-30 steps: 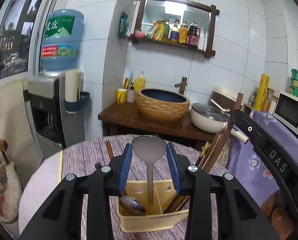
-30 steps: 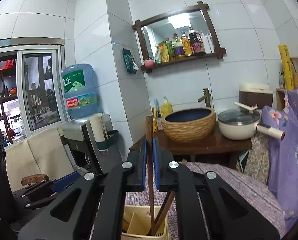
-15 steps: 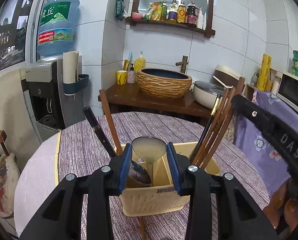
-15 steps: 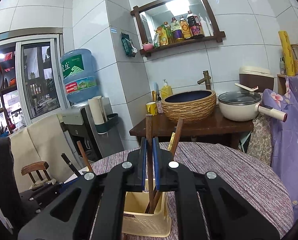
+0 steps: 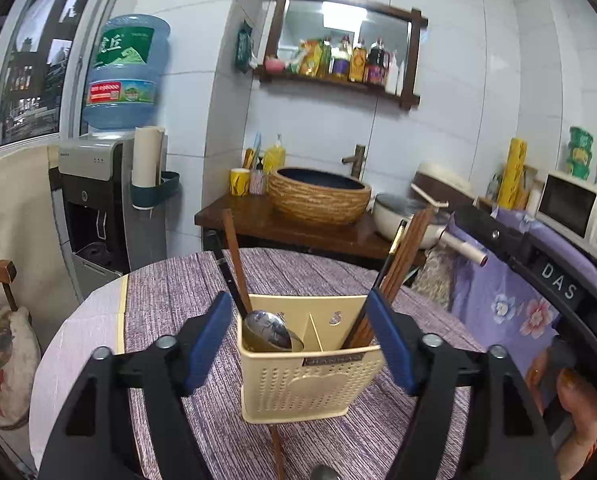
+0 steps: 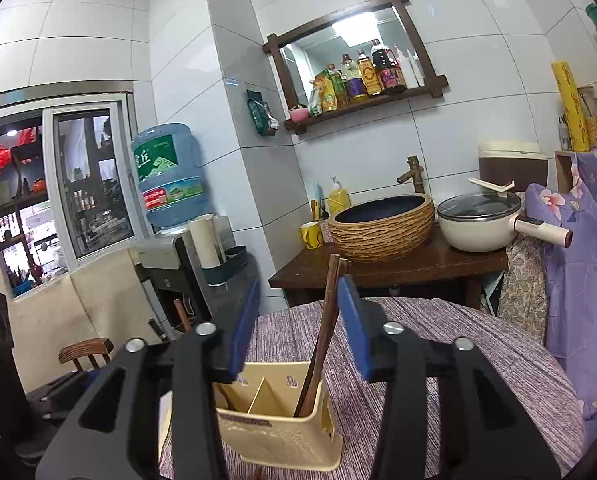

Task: Organize utensils
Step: 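Move both tools down to the last silver spoon and brown chopstick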

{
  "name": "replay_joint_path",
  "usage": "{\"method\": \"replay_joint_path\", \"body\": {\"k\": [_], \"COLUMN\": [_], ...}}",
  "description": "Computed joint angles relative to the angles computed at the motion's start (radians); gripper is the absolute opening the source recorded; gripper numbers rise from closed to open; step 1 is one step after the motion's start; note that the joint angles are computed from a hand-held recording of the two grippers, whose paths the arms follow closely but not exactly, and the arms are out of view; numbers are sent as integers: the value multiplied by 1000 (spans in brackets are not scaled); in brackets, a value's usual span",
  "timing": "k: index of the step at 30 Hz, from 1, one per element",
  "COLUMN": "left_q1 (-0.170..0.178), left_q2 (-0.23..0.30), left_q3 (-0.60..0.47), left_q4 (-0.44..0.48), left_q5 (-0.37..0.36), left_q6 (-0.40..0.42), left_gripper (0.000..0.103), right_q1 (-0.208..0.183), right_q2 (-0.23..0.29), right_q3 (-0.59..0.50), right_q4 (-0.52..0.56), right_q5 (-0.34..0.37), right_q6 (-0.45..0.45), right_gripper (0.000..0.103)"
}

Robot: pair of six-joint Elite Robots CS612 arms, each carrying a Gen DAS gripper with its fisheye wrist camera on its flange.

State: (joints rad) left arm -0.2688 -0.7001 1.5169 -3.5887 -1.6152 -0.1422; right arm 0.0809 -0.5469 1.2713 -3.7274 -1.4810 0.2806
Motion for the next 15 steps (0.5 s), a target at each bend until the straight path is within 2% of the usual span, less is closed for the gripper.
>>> {"method": "replay_joint_path", "body": {"k": [2, 4, 7, 10, 15], "left_q1": [-3, -5, 5, 16, 9], "left_q2": [-14, -30, -49, -57, -53], "left_q3": [34, 65, 97, 116, 144], "left_q4": [-14, 19, 118, 201, 289], "left_q5": [27, 47, 19, -14, 89], "left_q6": [3, 13, -1, -4, 15], "left_gripper": [87, 94, 97, 98, 98], "right_q1": [-2, -3, 0, 0, 9], "right_q2": [-20, -44, -70, -81, -72], "right_q3": [39, 85, 139, 174, 192], "right_q4": [-3, 30, 113, 209, 352], "right_q5": [10, 43, 73, 120, 121], "right_q6": [-14, -52, -106, -120, -149], "right_gripper": [63, 63, 68, 69, 69]}}
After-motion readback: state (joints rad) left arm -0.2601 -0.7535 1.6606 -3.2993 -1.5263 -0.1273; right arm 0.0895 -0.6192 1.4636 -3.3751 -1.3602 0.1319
